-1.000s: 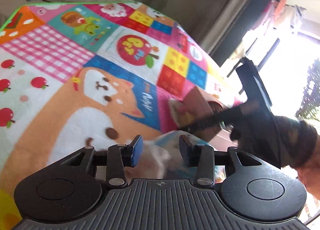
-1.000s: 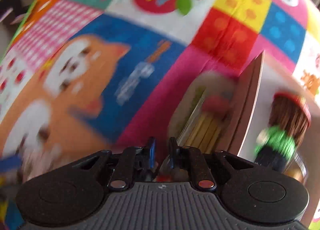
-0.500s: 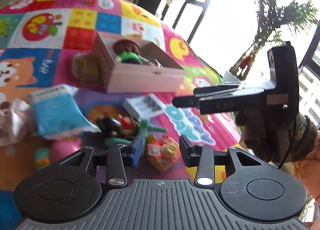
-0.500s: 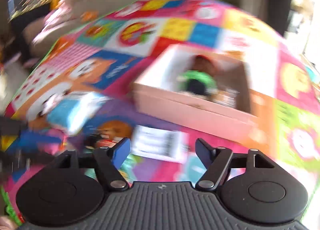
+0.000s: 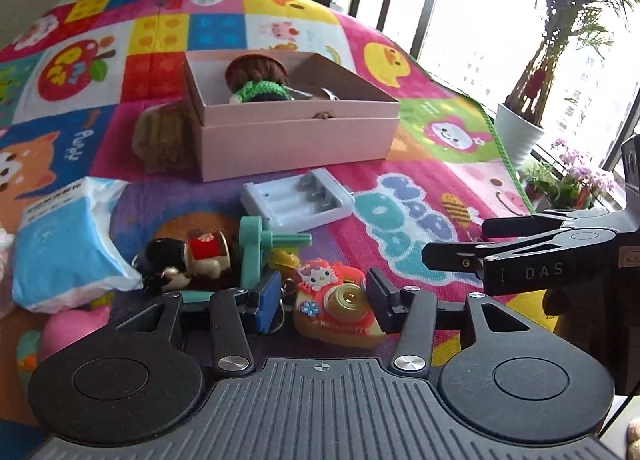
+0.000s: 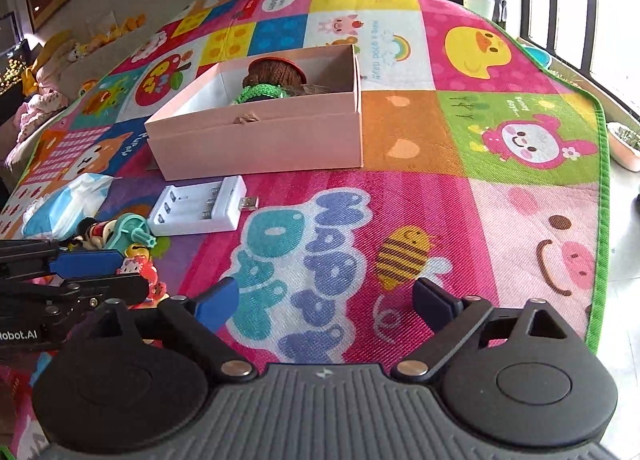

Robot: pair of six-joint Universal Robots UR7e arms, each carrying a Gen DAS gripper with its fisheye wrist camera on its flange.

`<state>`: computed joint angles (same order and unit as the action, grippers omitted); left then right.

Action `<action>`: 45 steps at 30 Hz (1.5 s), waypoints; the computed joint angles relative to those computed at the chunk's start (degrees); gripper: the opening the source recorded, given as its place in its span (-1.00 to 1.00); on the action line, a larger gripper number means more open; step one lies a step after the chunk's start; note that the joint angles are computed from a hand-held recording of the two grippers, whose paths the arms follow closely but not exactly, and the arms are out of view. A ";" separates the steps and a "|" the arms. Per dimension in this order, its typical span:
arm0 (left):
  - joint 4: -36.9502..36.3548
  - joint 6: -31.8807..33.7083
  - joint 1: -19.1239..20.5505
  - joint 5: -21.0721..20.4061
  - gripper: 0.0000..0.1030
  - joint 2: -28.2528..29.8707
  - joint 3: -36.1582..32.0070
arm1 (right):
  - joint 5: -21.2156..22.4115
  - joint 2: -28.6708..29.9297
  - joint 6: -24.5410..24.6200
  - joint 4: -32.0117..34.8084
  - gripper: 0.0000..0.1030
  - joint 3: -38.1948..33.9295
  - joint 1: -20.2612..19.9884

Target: Organize objects

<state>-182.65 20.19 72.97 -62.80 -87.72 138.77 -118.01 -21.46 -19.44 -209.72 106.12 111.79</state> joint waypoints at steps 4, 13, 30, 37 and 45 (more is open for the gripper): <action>4.17 -0.50 1.03 -1.06 0.03 -3.82 0.53 | -1.26 1.84 -0.57 -2.25 1.00 -0.52 0.77; -1.42 1.84 4.14 -4.17 -0.06 -6.79 0.98 | -7.29 4.66 -3.43 -1.85 1.00 -3.56 2.73; 13.97 -2.48 2.42 -4.65 0.02 -6.19 -1.91 | -8.67 5.79 -3.60 -3.06 1.00 -4.42 3.26; 19.93 -6.78 3.31 -9.31 0.00 -5.15 -4.11 | -8.29 5.79 -3.50 -3.24 1.00 -4.41 3.11; 16.75 -12.18 -0.04 -3.86 0.03 -1.64 -4.18 | -5.68 3.86 -0.25 -5.18 1.00 -2.14 2.08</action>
